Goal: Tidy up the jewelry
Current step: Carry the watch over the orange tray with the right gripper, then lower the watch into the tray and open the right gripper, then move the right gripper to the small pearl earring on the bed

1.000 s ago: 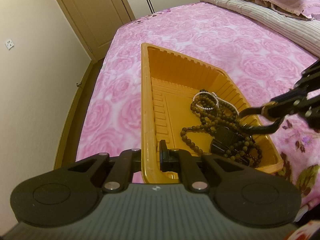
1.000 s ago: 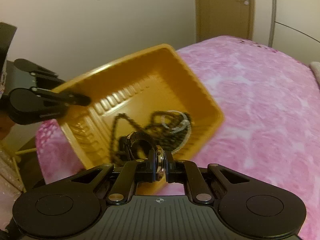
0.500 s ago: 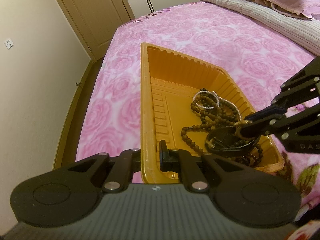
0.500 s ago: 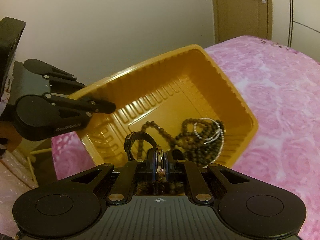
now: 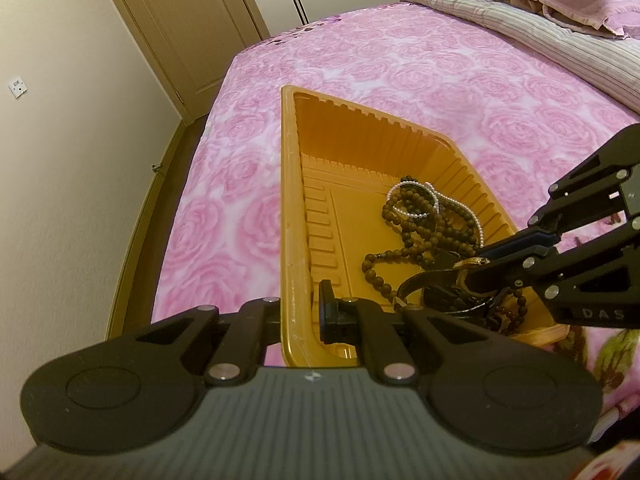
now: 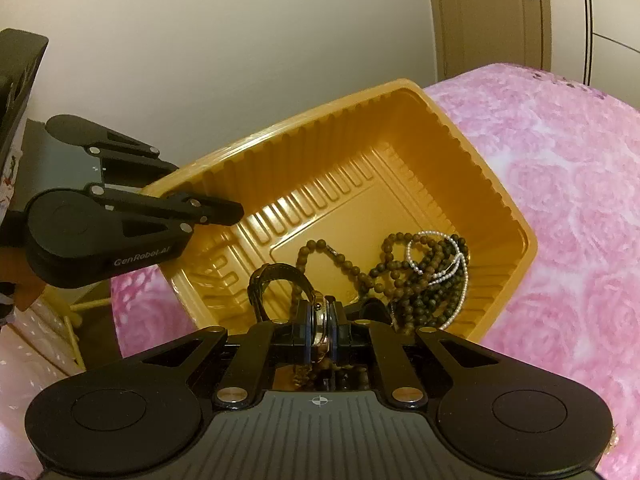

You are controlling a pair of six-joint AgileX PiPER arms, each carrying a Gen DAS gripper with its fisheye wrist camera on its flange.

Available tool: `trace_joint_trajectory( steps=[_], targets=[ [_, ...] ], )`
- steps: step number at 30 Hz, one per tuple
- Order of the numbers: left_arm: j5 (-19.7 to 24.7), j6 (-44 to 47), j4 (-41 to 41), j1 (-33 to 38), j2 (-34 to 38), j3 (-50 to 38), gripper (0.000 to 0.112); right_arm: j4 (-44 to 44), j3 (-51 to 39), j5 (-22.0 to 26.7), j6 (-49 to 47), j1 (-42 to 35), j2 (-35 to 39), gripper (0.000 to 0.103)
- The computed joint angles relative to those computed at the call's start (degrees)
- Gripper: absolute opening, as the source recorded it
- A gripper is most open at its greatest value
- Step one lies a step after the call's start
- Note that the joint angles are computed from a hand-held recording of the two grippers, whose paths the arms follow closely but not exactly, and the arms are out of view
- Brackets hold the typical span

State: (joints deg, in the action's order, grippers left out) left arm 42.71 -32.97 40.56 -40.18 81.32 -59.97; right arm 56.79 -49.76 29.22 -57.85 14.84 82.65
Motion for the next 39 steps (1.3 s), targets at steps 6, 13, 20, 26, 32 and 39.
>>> trace_joint_trajectory(
  steps=[6, 13, 20, 26, 32, 39],
  targets=[
    [-0.1, 0.2, -0.2, 0.2, 0.0, 0.1, 0.007, 3.3, -1.2, 5.2, -0.8, -2.3, 2.9, 0.013],
    [-0.5, 0.2, -0.3, 0.5, -0.1, 0.5, 0.007, 7.1, 1.7, 4.6, -2.7, -5.5, 0.4, 0.049],
    [-0.7, -0.1, -0.2, 0.5, 0.0, 0.6, 0.007, 7.0, 7.0, 3.2, -2.7, -13.7, -5.9, 0.056],
    [-0.7, -0.1, -0.2, 0.5, 0.0, 0.5, 0.007, 5.3, 13.8, 1.1, -2.7, -25.1, -11.7, 0.056],
    [-0.8, -0.1, -0.2, 0.6, -0.1, 0.6, 0.007, 3.8, 20.0, 2.4, -6.1, -39.2, -15.0, 0.056],
    [-0.7, -0.1, -0.1, 0.5, -0.1, 0.6, 0.007, 6.0, 24.0, 2.8, -13.9, -47.6, -15.0, 0.056]
  ],
)
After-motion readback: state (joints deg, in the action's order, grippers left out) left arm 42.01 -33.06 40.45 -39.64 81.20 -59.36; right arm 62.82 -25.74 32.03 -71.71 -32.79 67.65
